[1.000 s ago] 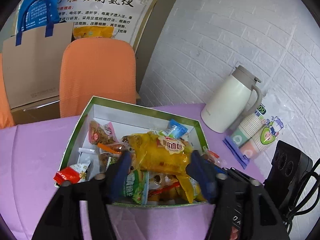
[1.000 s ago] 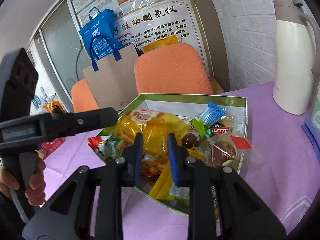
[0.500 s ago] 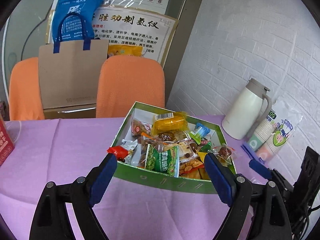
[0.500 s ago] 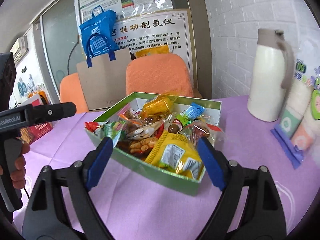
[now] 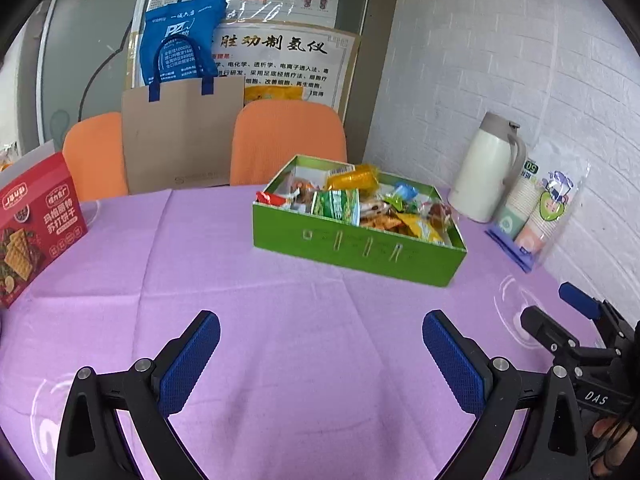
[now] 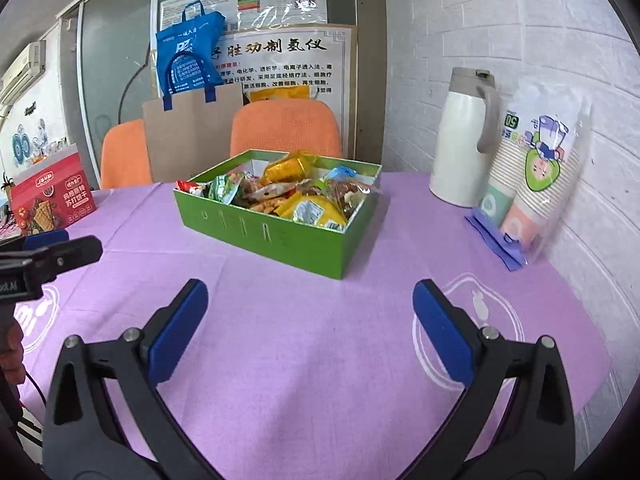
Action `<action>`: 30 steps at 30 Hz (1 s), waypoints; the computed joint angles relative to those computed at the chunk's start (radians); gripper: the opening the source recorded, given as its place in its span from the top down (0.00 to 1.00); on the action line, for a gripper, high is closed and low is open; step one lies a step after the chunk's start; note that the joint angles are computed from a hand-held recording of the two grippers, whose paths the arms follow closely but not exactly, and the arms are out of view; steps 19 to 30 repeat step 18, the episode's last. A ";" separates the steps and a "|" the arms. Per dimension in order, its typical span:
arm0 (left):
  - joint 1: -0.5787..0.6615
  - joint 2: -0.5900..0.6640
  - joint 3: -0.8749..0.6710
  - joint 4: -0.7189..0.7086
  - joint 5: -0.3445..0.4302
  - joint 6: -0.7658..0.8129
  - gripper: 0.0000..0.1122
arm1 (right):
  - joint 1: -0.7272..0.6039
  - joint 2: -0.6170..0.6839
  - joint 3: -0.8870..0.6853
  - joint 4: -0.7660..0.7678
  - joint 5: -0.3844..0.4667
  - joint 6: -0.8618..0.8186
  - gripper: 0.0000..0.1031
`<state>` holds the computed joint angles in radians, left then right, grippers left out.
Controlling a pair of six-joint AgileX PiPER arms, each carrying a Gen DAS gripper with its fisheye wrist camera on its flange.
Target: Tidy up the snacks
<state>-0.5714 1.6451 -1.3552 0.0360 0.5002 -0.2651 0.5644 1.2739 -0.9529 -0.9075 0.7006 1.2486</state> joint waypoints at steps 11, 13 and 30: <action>-0.067 -0.052 0.107 0.139 -0.008 -0.155 0.08 | 0.092 -0.027 0.057 -0.057 0.104 0.116 0.01; -0.074 -0.062 0.116 0.184 -0.017 -0.190 0.08 | 0.099 -0.028 0.060 -0.059 0.109 0.118 0.01; -0.075 -0.076 0.121 0.209 -0.013 -0.217 0.08 | 0.103 -0.027 0.063 -0.052 0.110 0.123 0.01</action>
